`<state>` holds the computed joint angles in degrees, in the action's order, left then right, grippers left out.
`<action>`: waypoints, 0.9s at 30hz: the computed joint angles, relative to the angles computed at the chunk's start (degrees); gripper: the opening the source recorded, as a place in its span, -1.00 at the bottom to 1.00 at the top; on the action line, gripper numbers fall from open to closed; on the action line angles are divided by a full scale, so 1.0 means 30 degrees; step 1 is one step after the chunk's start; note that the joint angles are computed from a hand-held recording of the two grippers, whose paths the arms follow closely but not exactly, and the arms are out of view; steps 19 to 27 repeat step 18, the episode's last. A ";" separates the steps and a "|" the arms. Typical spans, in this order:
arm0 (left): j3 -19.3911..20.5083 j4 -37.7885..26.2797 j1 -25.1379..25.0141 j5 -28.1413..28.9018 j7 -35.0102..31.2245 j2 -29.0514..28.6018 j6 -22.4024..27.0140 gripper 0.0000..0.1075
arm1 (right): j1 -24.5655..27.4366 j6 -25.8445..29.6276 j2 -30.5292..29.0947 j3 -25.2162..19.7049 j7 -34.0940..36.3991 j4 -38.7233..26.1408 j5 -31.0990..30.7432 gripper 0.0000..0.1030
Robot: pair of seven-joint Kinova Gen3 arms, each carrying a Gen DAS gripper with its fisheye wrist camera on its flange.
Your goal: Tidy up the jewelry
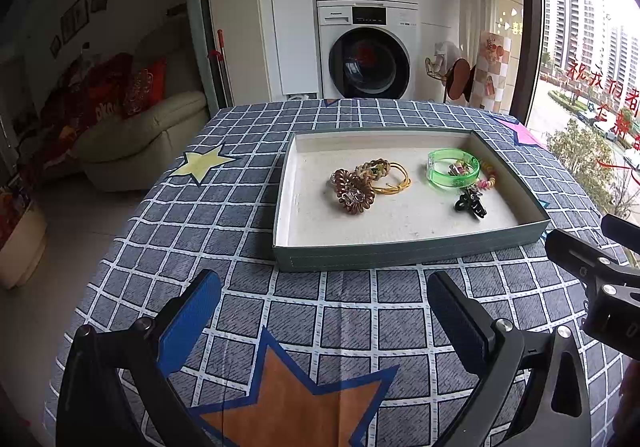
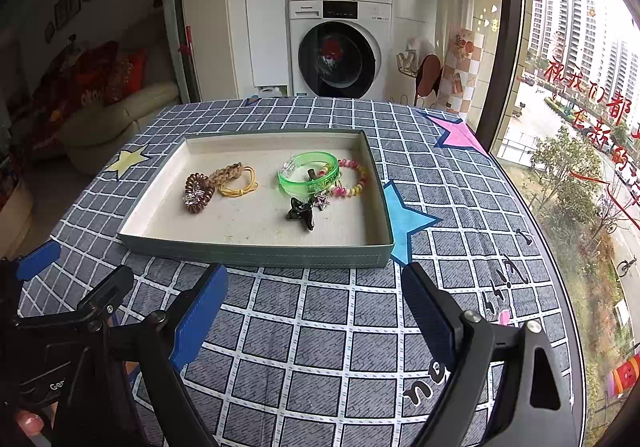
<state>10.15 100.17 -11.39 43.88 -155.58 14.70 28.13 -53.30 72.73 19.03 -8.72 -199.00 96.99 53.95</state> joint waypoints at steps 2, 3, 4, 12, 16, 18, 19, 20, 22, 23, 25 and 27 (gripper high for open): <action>-0.0050 -0.0050 0.0052 -0.0089 0.0136 0.0012 0.0098 0.92 | -0.0005 0.0006 -0.0003 -0.0004 -0.0011 0.0005 0.0006 0.75; -0.0087 -0.0076 0.0102 -0.0166 0.0254 0.0019 0.0121 0.92 | -0.0003 0.0004 -0.0009 -0.0006 -0.0022 0.0006 0.0000 0.75; -0.0103 -0.0091 0.0127 -0.0218 0.0327 0.0028 0.0133 0.92 | -0.0005 0.0009 -0.0021 -0.0011 -0.0024 -0.0001 -0.0012 0.75; 0.0079 -0.0157 -0.0218 0.0234 -0.0051 0.0108 0.0516 0.92 | -0.0001 0.0014 -0.0043 -0.0033 -0.0007 0.0004 -0.0021 0.75; -0.0026 -0.0151 -0.0170 0.0399 -0.0259 0.0109 0.0549 0.92 | 0.0012 -0.0037 -0.0085 -0.0049 -0.0069 0.0031 -0.0097 0.75; -0.0194 -0.0232 0.0034 0.0109 0.0079 0.0137 0.0537 0.92 | 0.0009 -0.0047 -0.0090 -0.0058 -0.0127 0.0062 -0.0131 0.75; -0.0194 -0.0232 0.0034 0.0109 0.0079 0.0137 0.0537 0.92 | 0.0009 -0.0047 -0.0090 -0.0058 -0.0127 0.0062 -0.0131 0.75; -0.0194 -0.0232 0.0034 0.0109 0.0079 0.0137 0.0537 0.92 | 0.0009 -0.0047 -0.0090 -0.0058 -0.0127 0.0062 -0.0131 0.75; -0.0194 -0.0232 0.0034 0.0109 0.0079 0.0137 0.0537 0.92 | 0.0009 -0.0047 -0.0090 -0.0058 -0.0127 0.0062 -0.0131 0.75; -0.0194 -0.0232 0.0034 0.0109 0.0079 0.0137 0.0537 0.92 | 0.0009 -0.0047 -0.0090 -0.0058 -0.0127 0.0062 -0.0131 0.75; -0.0194 -0.0232 0.0034 0.0109 0.0079 0.0137 0.0537 0.92 | 0.0009 -0.0047 -0.0090 -0.0058 -0.0127 0.0062 -0.0131 0.75; -0.0194 -0.0232 0.0034 0.0109 0.0079 0.0137 0.0537 0.92 | 0.0009 -0.0047 -0.0090 -0.0058 -0.0127 0.0062 -0.0131 0.75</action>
